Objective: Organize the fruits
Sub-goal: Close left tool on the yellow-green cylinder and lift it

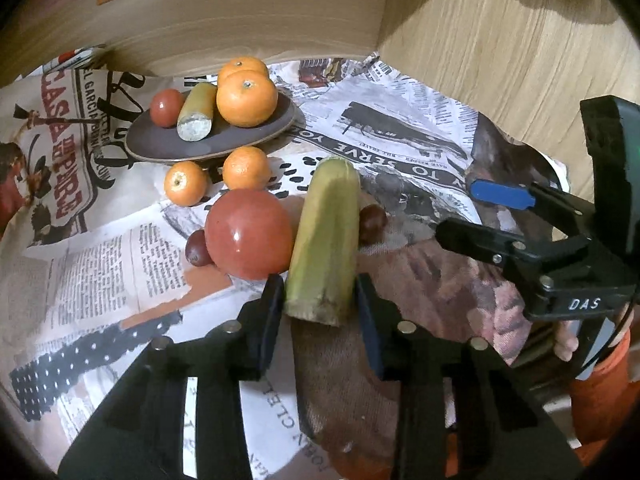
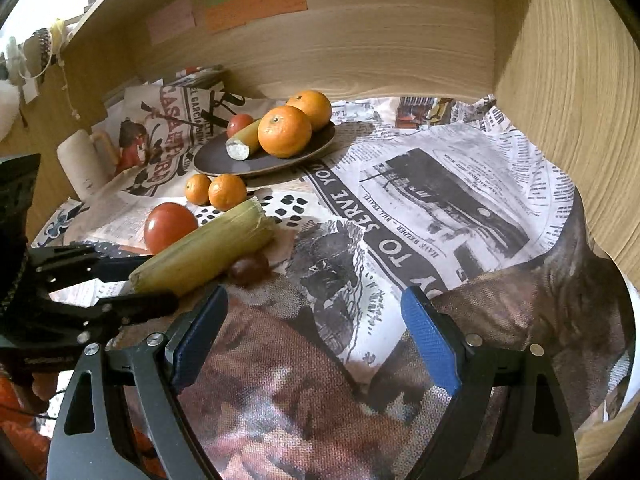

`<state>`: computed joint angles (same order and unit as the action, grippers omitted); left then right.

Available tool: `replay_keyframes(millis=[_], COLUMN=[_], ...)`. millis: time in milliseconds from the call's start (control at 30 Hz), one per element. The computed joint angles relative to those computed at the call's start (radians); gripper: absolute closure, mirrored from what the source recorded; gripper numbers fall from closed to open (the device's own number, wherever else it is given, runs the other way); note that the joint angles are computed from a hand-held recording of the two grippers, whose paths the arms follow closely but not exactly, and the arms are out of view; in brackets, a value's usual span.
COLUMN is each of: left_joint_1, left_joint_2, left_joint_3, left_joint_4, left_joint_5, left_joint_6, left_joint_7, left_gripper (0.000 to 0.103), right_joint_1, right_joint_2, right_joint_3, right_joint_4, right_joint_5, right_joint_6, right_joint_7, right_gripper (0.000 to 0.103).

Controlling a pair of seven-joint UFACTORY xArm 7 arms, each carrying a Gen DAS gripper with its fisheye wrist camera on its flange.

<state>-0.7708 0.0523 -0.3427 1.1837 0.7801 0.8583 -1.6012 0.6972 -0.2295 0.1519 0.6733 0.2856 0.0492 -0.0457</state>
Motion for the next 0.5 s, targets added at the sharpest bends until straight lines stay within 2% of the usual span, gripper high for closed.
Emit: replay_keyframes(millis=[167, 500], left_joint_1=[0.016, 0.064], left_joint_2=[-0.043, -0.151], left_joint_3=[-0.002, -0.056], left_joint_4=[-0.051, -0.155], left_joint_5=[-0.022, -0.165], left_joint_6=[-0.058, -0.119], left_joint_7=[0.003, 0.093], left_gripper=[0.067, 0.067], right_joint_1=[-0.001, 0.011], right_joint_2=[0.000, 0.016], right_joint_3=[-0.001, -0.007], right_joint_4=[-0.001, 0.016], right_joint_5=[0.000, 0.016], right_joint_6=[0.000, 0.001], right_joint_7=[0.004, -0.012], right_gripper=[0.016, 0.016])
